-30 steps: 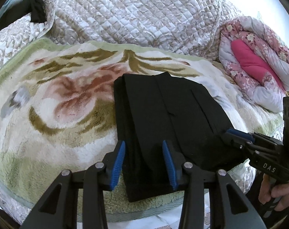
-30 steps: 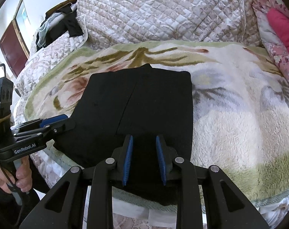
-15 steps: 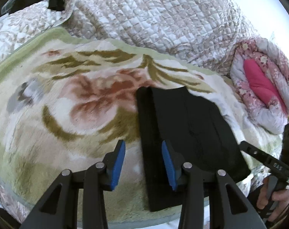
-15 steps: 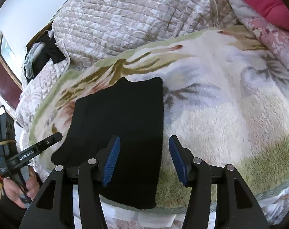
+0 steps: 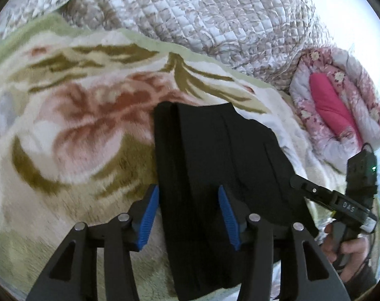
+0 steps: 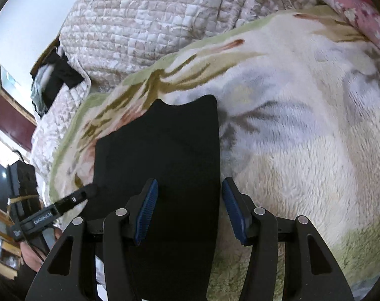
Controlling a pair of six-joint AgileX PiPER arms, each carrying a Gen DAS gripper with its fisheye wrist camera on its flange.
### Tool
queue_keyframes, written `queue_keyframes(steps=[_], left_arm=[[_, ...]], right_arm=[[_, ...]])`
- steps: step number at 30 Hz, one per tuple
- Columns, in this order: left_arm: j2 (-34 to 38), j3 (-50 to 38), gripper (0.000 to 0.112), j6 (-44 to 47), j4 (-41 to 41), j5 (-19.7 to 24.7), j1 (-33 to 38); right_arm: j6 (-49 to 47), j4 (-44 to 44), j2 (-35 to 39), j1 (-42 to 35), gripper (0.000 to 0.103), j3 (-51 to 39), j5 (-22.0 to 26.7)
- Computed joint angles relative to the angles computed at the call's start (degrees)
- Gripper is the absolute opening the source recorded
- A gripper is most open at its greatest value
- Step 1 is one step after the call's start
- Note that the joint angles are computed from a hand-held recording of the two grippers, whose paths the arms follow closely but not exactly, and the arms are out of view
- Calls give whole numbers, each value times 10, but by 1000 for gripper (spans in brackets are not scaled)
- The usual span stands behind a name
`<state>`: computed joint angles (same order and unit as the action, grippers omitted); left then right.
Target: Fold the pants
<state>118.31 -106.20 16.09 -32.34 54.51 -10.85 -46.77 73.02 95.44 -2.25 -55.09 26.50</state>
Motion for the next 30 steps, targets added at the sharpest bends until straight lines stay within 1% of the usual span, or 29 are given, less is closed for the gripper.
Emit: queue_keyframes(steps=[1,4,9,10,12,13,14,16,18,21,22,23,26,27,30], left_arm=[[0,4,55,3,-13,3,3],[-5,20,57,14,-31,-4,4],[12,-1,62,2,-35,-7,-2],[21,-13,63,-2,-32,-10,-6],[31,-26,65,-6,-32,-14,-10],[30,-23,64,-10,-35,-17,-9],[25,-16,62,-11,-39,-19,-8],[11,9,59,-3,-43,-29,-7],[-3,27,52,1,-44,-37,-6],[-10,37,46,-1,-34,-51,-11],[-8,33,45,-6,-28,-51,-13],[-9,28,40,-14,-18,-52,-17],[-20,30,32,-17,1,-65,-25],[-23,29,29,-14,1,-65,-25],[-28,19,25,-5,-5,-56,-24]], right_arm=[[-26,33,0,-8,54,7,19],[-68,92,1,-18,55,24,45],[-50,79,23,-12,55,-3,36],[-45,75,27,-10,54,-10,33],[-12,43,33,-3,44,-22,17],[-11,44,32,-5,38,-20,18],[-23,58,30,-9,33,-14,25],[-50,86,25,-14,30,1,34],[-59,83,19,-8,28,7,22],[-57,74,22,-1,25,1,10],[-51,66,21,3,22,-2,4],[-48,60,18,6,18,-3,-3],[-29,32,5,22,16,-4,-28],[-30,32,0,24,16,-3,-30],[-33,34,-17,28,16,-1,-31]])
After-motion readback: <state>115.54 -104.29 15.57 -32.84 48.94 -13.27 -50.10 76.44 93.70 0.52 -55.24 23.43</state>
